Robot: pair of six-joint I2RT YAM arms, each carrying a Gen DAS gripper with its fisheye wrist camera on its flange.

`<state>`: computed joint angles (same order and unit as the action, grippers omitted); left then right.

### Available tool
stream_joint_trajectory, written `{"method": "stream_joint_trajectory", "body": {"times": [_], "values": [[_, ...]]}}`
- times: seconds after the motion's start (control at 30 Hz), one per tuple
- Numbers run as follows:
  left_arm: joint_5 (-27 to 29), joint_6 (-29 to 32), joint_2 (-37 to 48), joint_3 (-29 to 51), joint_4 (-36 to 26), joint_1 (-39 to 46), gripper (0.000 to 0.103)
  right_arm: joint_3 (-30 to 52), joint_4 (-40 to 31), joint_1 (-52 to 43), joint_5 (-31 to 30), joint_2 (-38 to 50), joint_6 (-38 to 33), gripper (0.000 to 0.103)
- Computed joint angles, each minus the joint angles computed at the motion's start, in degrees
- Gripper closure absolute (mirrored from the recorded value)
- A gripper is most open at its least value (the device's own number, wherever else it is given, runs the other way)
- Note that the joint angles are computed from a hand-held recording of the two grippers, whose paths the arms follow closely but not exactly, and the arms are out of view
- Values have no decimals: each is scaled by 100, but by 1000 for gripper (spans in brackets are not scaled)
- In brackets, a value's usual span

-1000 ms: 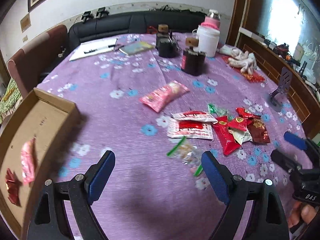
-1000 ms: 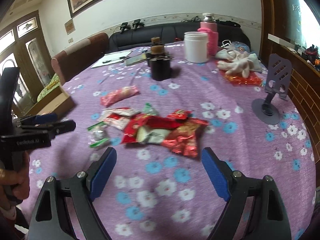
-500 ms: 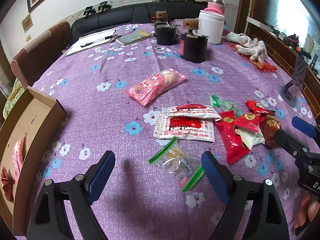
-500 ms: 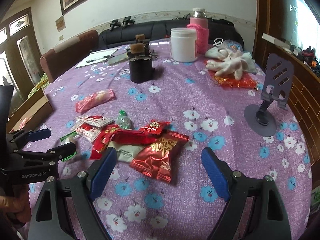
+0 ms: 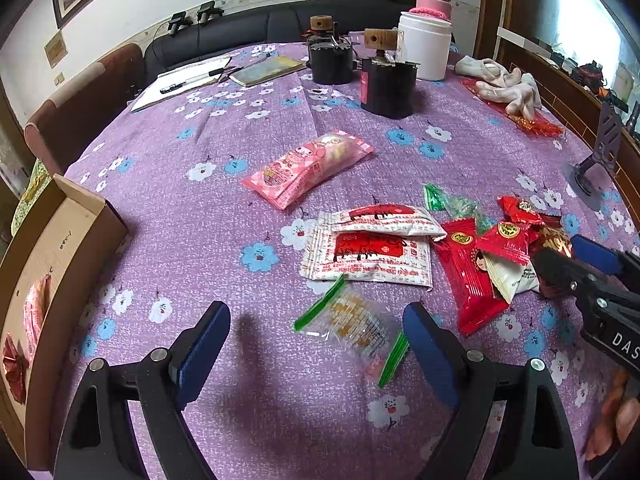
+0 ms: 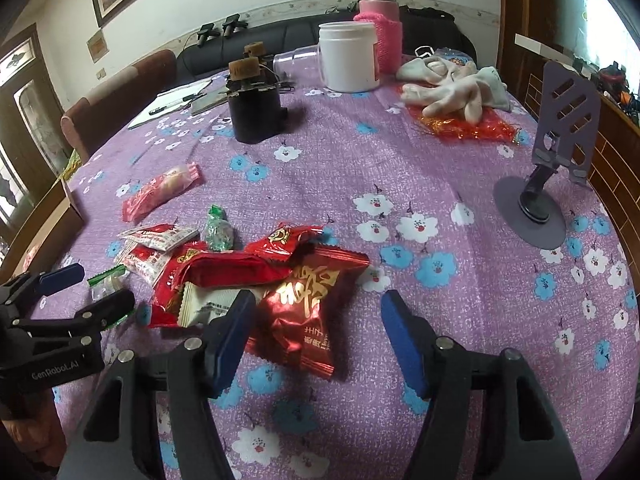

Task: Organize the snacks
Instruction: 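Grasp the clear bag with green strips with the left tool while the right tool grasps a red packet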

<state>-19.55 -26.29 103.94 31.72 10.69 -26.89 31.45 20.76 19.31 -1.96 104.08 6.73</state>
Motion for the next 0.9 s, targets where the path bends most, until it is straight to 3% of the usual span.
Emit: {"method": "stream_joint_trajectory", "body": {"times": [0.2, 0.33, 0.5, 0.57, 0.63, 0.9], "values": [[72, 120, 22, -14, 69, 54, 12, 314, -183, 156, 7, 214, 72, 39], [189, 349, -21, -110, 189, 119, 14, 491, -332, 147, -16, 348, 143, 46], [673, 695, -161, -206, 261, 276, 37, 393, -245, 88, -9, 305, 137, 56], [789, 759, -215, -204, 211, 300, 57, 351, -221, 55, -25, 273, 133, 58], [825, 793, -253, -206, 178, 286, 69, 297, -176, 7, -77, 240, 143, 62], [1254, 999, -547, -503, 322, 413, 76, 42, -9, -190, -268, 11, 124, 71]]}}
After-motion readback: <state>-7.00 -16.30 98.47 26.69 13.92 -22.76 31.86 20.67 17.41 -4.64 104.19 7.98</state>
